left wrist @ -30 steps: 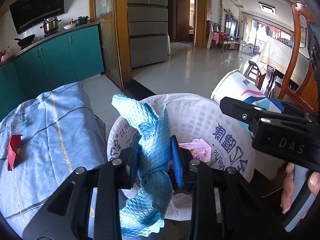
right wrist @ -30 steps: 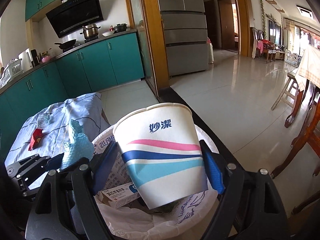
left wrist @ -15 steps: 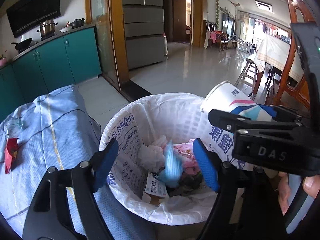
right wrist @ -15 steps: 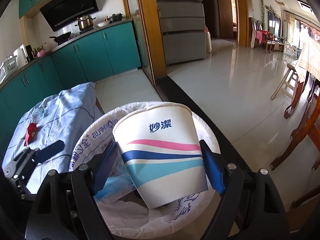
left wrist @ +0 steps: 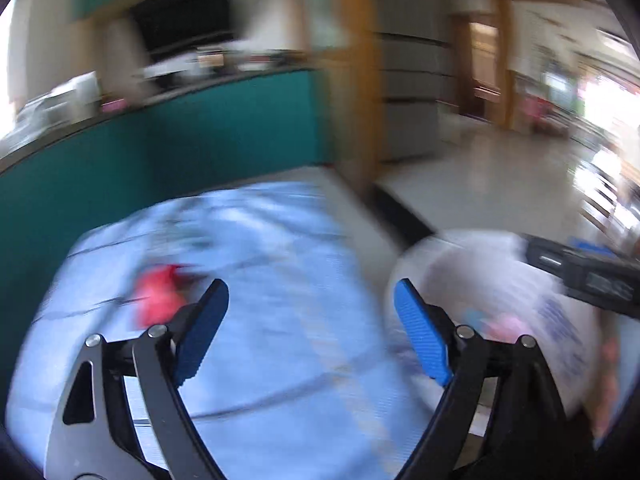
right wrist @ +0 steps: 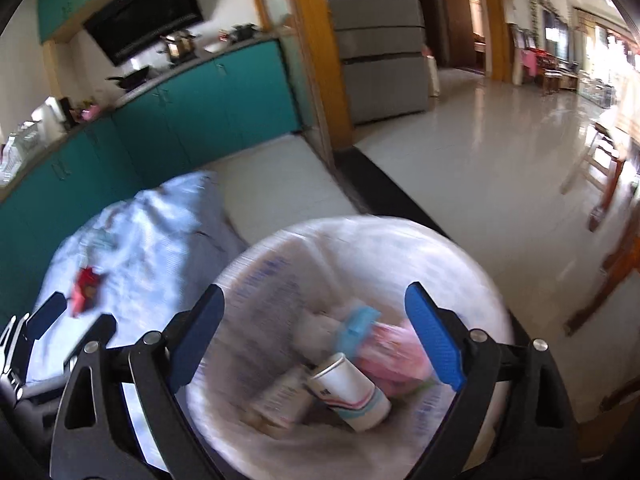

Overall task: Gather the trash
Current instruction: 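Move both tools back to the table and grasp the red packet with the right tool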

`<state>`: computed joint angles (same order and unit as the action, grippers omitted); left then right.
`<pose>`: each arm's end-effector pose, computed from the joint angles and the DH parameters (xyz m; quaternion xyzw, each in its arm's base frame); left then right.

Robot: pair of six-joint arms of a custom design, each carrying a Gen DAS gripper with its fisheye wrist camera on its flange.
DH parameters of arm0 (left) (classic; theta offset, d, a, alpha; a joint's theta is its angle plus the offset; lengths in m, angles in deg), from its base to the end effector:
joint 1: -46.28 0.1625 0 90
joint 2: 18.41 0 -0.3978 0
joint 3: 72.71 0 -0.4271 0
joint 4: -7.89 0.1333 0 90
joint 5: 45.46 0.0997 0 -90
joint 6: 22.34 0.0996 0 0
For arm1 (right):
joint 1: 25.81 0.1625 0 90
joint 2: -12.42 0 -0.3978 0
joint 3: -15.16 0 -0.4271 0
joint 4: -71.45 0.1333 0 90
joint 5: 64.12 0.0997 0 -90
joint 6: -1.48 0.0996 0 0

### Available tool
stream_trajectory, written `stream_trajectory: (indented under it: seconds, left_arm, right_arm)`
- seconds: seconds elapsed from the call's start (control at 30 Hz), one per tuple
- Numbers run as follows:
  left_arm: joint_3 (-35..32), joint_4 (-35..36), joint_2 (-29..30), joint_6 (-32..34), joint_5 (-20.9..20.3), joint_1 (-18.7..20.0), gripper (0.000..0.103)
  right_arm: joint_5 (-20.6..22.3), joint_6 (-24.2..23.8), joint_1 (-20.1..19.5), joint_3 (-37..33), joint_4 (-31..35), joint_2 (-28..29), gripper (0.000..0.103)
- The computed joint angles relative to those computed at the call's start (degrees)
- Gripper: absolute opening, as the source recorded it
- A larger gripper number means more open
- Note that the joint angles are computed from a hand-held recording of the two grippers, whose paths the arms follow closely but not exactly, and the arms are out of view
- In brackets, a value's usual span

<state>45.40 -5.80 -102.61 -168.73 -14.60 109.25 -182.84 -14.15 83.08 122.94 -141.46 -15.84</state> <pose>0.0094 -0.4630 0.2088 0.1165 0.7583 -0.4735 0.4327 0.2623 -0.5027 -0.0641 0.1795 -0.8868 0.3645 0.2202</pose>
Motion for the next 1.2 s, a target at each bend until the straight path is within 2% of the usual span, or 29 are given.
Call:
stream_trajectory:
  seconds: [0.07, 0.13, 0.27, 0.33, 0.4, 0.43, 0.5, 0.57, 0.63, 0.67, 0.7, 0.77, 0.87, 0.97, 1.03, 1.1, 1.17, 1.2]
  left_arm:
    - [0.08, -5.43, -4.88, 1.25, -5.78, 2.05, 0.087]
    - [-1.50, -4.71, -8.97, -2.54, -9.08, 4.83, 0.087]
    - [-6.51, 2.86, -14.36, -13.60, -9.28, 10.97, 0.091]
    - [-11.01, 7.03, -13.91, -17.42, -9.13, 13.50, 0.093]
    - [-16.08, 10.50, -11.99, -17.90, -5.78, 16.45, 0.094]
    - [-19.16, 10.43, -9.95, -15.05, -4.51, 17.88, 0.094]
    - [-24.73, 11.14, -5.39, -10.66, -2.08, 19.91, 0.095]
    - [-30.01, 13.15, -0.01, -6.16, 2.82, 21.93, 0.096]
    - [-36.17, 20.68, 5.83, -4.72, 8.42, 23.79, 0.096]
    - [-38.30, 23.11, 8.12, -3.89, 9.22, 24.07, 0.096]
    - [-39.82, 23.55, 10.38, -1.50, 8.87, 24.09, 0.096]
    - [-40.47, 20.80, 12.38, 3.69, 9.14, 24.51, 0.096]
    - [-43.50, 26.69, 15.35, 2.62, 12.85, 25.26, 0.096]
    - [-45.73, 29.76, 17.48, 3.34, 14.27, 25.49, 0.096]
    - [-49.36, 36.10, 20.08, 0.77, 15.93, 26.12, 0.096]
    - [-51.68, 40.48, 21.79, -0.48, 18.25, 26.82, 0.095]
    - [-51.48, 41.48, 21.78, 0.32, 20.42, 27.15, 0.079]
    - [-52.29, 43.35, 22.30, -0.64, 21.05, 27.33, 0.061]
  right_arm:
    - [4.67, 1.22, 1.31, -2.89, 4.30, 1.56, 0.090]
    - [7.99, 1.76, 2.72, -6.62, 9.10, 3.88, 0.090]
    - [12.11, 0.96, 6.80, -17.48, 21.06, 11.17, 0.090]
    - [13.62, 0.26, 8.77, -24.06, 27.46, 15.46, 0.090]
    - [14.84, -0.09, 10.13, -29.75, 32.55, 19.37, 0.090]
    - [14.13, -0.25, 10.83, -33.10, 35.23, 21.79, 0.090]
    - [9.81, -0.88, 12.30, -40.03, 40.34, 26.70, 0.090]
    - [7.49, -1.54, 12.86, -45.14, 43.61, 30.11, 0.090]
    - [7.72, -1.25, 12.63, -48.14, 46.55, 31.74, 0.089]
    - [8.01, -1.21, 12.40, -48.48, 46.81, 32.01, 0.080]
    - [8.37, -1.10, 12.15, -48.95, 47.56, 32.20, 0.058]
    - [10.60, -0.01, 11.05, -48.31, 49.57, 31.25, 0.036]
    - [13.02, 1.03, 9.66, -44.42, 48.52, 28.28, 0.035]
    - [14.02, 0.87, 8.40, -38.46, 45.45, 24.06, 0.035]
    - [15.27, 0.50, 7.30, -34.21, 43.56, 21.10, 0.035]
    - [14.79, 0.45, 6.50, -30.61, 41.46, 18.91, 0.035]
    - [13.64, 0.73, 6.07, -28.45, 40.29, 17.62, 0.035]
    - [13.09, 0.82, 6.02, -27.74, 39.81, 17.31, 0.035]
